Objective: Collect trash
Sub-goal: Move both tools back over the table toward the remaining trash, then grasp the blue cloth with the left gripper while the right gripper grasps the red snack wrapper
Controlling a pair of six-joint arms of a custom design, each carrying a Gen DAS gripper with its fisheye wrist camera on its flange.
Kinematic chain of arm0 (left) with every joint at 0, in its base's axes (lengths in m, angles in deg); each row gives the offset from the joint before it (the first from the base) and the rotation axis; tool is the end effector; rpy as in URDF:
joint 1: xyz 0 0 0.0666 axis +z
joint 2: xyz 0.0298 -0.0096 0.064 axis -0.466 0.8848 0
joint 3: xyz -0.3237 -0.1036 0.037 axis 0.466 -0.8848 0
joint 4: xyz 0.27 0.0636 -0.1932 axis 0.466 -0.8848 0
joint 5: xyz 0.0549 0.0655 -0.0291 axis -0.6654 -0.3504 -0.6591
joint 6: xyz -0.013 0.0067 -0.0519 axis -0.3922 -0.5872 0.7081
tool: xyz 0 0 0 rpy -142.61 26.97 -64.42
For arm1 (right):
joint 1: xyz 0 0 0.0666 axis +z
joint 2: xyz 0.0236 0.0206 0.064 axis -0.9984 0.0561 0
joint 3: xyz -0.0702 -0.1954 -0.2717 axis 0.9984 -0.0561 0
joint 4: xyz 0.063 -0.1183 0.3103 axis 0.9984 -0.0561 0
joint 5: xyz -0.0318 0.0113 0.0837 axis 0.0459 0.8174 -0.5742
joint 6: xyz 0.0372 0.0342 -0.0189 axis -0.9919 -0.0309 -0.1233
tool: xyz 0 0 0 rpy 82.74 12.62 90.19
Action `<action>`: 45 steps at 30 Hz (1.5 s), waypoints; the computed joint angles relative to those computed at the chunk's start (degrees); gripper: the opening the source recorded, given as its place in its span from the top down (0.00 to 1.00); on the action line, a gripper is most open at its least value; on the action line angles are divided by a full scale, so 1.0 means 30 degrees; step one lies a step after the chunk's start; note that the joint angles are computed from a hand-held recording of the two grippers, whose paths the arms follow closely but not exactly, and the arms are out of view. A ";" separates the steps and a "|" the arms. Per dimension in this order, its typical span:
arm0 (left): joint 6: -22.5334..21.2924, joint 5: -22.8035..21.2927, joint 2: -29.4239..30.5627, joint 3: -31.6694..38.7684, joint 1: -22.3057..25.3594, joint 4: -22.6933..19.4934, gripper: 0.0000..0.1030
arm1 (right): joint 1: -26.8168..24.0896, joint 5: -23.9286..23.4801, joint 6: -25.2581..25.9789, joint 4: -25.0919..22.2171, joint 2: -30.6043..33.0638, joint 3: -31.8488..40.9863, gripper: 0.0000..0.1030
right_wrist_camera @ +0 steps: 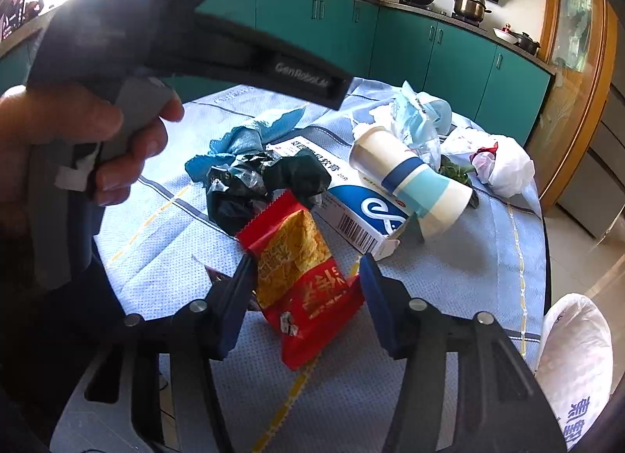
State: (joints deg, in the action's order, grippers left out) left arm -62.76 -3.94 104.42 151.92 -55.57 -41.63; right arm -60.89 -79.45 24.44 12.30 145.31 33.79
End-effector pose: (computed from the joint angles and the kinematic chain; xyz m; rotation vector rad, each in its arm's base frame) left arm 0.4867 -0.2409 0.4403 0.1779 2.2410 0.1428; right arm 0.3965 0.1906 0.3834 -0.5464 2.2846 0.1689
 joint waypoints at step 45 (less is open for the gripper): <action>0.3913 0.7463 0.2410 0.1974 0.3258 -0.4898 0.26 | -0.3265 0.2537 -0.4005 -0.1219 -0.0877 -0.0380 0.52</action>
State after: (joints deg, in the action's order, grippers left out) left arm -51.02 18.45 111.65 157.85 -45.80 -56.33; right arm -70.68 -71.84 12.42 8.64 142.67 32.65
